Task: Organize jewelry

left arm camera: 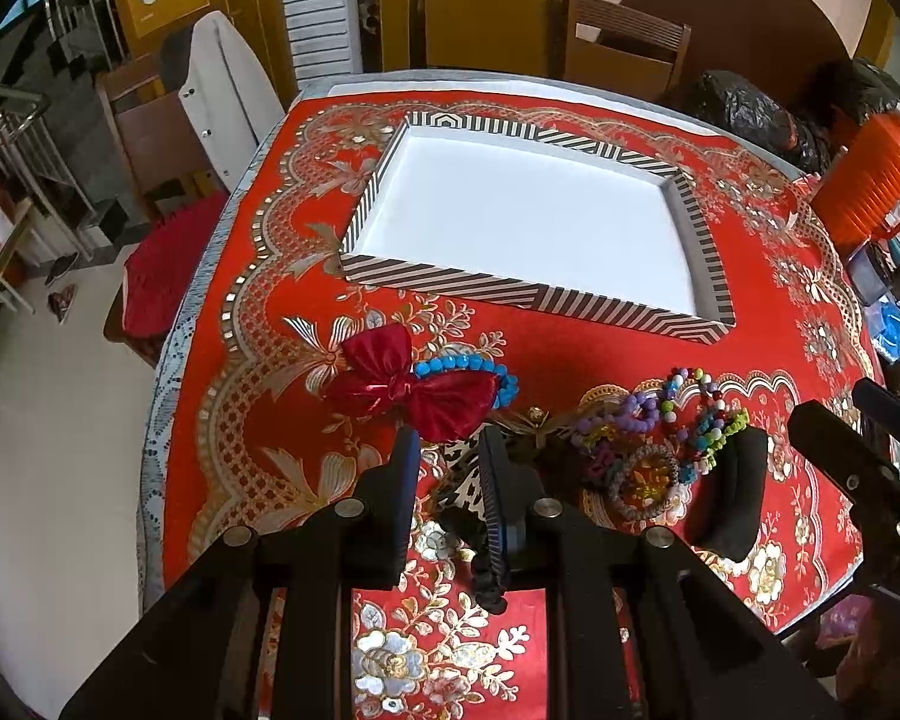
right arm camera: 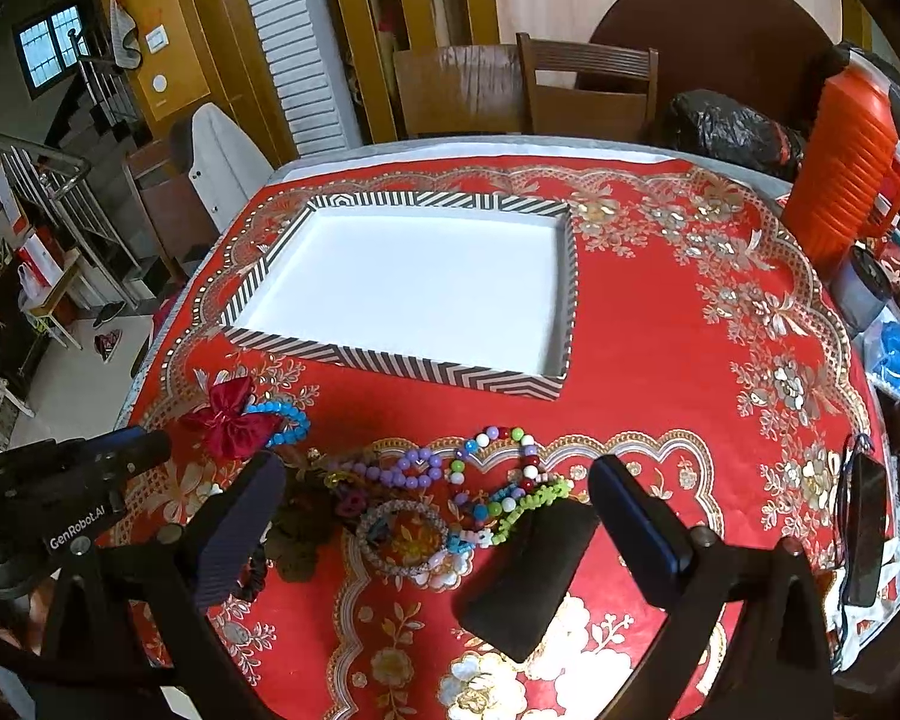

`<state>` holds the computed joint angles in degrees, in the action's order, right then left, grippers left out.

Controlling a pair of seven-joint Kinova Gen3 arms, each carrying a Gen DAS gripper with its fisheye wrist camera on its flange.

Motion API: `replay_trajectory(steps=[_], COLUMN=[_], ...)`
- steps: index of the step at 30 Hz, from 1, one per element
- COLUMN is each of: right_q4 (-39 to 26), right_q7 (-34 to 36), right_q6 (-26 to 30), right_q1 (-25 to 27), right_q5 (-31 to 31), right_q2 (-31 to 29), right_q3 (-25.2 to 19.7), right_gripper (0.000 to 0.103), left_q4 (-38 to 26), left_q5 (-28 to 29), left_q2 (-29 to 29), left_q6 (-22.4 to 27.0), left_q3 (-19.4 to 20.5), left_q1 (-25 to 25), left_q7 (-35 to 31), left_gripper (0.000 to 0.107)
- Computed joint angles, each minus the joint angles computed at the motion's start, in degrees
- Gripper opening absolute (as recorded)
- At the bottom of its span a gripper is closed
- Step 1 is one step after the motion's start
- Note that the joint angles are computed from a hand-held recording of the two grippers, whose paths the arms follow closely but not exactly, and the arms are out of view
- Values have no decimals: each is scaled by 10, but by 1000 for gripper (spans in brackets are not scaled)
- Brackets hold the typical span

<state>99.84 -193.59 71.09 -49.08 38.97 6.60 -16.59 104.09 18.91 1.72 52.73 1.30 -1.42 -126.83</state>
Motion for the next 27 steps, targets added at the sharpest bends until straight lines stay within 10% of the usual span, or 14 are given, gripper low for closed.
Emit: replay_trajectory(steps=[27], right_q4=[12], right_q7=[-16], right_q6=[-6], right_q1=[9], right_q5=[-13], right_q2=[-5], right_q3=[1], right_gripper=[103], left_q4=[3], left_q5=[5], left_q2=[1], left_q6=[-4], left_q3=[1], left_q1=[1], left_q7=[-4], left_gripper=[7])
